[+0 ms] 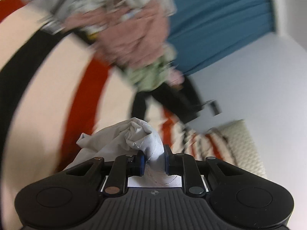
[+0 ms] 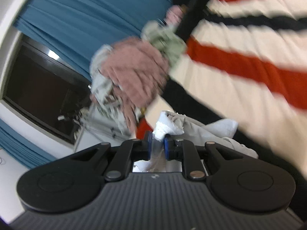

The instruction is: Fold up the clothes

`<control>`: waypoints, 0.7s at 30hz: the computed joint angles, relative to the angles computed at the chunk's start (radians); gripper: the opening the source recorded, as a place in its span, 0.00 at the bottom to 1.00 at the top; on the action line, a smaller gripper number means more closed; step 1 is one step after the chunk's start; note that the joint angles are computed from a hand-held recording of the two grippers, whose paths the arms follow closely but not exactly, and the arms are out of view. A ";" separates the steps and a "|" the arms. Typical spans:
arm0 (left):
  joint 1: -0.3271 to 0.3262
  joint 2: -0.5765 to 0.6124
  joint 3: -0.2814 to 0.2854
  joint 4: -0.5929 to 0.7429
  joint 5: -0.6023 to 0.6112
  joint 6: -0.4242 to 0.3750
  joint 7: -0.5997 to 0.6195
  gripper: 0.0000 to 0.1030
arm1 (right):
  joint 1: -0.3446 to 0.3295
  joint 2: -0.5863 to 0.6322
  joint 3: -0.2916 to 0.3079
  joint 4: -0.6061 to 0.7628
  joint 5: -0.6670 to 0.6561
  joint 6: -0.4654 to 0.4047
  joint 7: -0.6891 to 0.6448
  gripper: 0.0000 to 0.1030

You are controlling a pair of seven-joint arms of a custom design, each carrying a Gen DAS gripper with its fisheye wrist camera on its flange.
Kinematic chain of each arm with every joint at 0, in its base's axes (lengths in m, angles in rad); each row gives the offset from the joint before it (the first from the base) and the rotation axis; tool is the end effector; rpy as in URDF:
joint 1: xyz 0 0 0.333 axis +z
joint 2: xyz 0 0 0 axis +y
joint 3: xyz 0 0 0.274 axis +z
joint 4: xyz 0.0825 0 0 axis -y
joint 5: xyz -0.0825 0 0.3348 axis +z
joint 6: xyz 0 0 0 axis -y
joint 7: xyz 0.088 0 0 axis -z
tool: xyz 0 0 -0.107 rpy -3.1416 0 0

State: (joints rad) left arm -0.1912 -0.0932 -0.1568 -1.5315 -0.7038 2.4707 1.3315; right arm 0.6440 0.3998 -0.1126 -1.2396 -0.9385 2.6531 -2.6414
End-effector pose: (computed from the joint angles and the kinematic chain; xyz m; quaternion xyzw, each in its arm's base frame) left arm 0.4828 -0.1797 0.7590 0.6407 -0.5255 0.5569 0.0573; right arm 0.5466 0.3683 0.6198 -0.2705 0.7655 -0.1312 0.5688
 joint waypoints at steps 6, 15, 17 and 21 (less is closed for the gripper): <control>-0.027 0.138 -0.061 -0.014 0.117 0.255 0.115 0.20 | 0.018 0.183 -0.088 0.203 -0.161 -0.029 -0.082 0.16; -0.024 0.016 -0.055 -0.334 0.325 0.215 0.127 0.26 | -0.056 0.202 0.072 0.003 0.287 -0.083 -0.412 0.19; -0.027 -0.044 -0.045 -0.373 0.352 0.220 0.140 0.26 | -0.025 0.180 0.053 -0.007 0.304 -0.127 -0.436 0.20; -0.049 -0.140 -0.009 -0.367 0.333 0.142 0.228 0.39 | 0.044 0.101 0.009 -0.057 0.250 -0.198 -0.414 0.21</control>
State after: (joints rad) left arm -0.2404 -0.2335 -0.1653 -1.8981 -0.3703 2.6132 1.5596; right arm 0.6884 0.5010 -0.1033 -1.2964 -0.6886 2.4554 -3.0556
